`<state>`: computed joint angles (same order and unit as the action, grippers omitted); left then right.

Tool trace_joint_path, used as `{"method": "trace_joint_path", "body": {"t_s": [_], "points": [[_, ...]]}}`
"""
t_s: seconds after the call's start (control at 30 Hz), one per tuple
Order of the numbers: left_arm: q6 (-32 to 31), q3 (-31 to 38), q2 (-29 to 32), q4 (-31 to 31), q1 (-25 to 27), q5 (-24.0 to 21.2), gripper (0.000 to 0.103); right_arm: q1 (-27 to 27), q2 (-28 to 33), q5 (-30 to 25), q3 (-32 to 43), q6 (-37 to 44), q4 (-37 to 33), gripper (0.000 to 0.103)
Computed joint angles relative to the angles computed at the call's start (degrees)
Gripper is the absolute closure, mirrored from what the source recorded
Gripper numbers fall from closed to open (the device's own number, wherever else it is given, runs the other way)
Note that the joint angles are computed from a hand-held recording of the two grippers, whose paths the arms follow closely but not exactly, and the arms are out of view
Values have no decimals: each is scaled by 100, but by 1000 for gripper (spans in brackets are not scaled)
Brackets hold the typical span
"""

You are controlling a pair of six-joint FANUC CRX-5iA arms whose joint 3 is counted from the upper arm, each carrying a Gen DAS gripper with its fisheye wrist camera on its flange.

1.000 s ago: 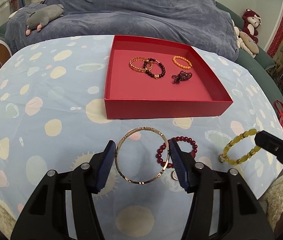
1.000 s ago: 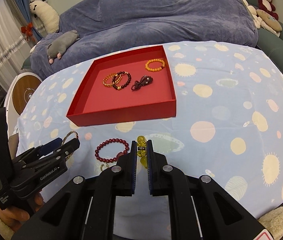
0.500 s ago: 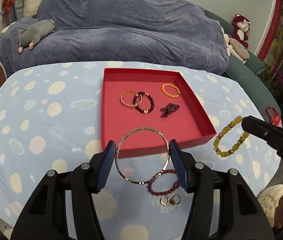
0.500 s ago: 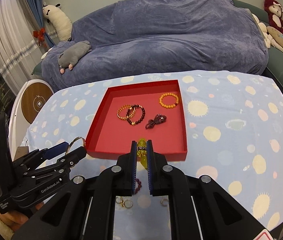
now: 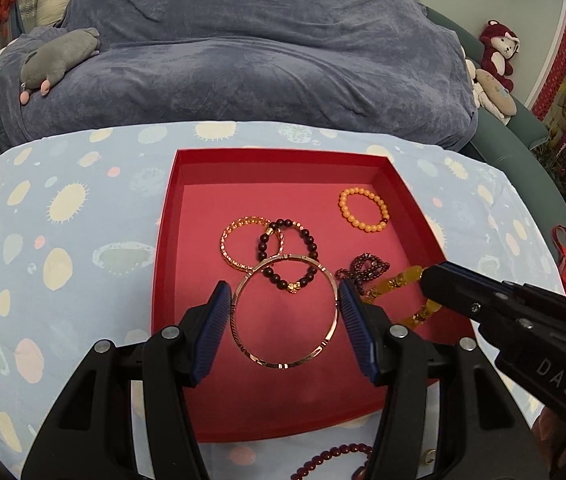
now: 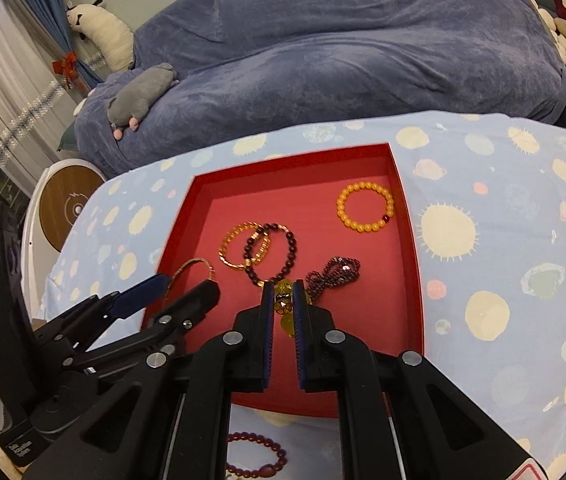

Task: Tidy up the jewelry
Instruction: 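Grasp the rose-gold bangle with the left tool while the right tool carries the jade bracelet over the box, then lower both bracelets into the red box and open both tools, then grasp the dark red bead bracelet with the left tool while the right tool approaches the gold ring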

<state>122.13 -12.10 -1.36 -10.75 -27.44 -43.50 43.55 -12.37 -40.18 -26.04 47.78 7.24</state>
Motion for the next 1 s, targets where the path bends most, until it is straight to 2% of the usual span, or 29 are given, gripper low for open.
{"method": "trace_joint_path", "body": {"t_s": [0.07, 0.17, 0.23, 0.3, 0.47, 0.7, 1.0], "points": [[-38, -34, 110, 72, 41, 52, 50, -53, 166, -78, -34, 14, 87, 94], [-43, -109, 168, 193, 100, 91, 49, 1, 167, -174, -290, -488, 752, 89], [127, -84, 158, 23, 34, 53, 45, 24, -40, -128, -524, -857, 1153, 84], [383, 4, 133, -272, -57, -94, 32, 27, -279, -115, -715, -1196, 1461, 74], [833, -70, -204, -650, -236, -236, 26, 189, -976, -267, -1084, -1729, 1832, 65], [1313, -480, -852, -846, -500, -554, 22, 1067, -1826, -1053, -1592, -2411, 2215, 64], [2024, -1052, -1364, -1096, -1107, -1104, 22, 2440, -2621, -2048, -2185, -3399, 2023, 64]]}}
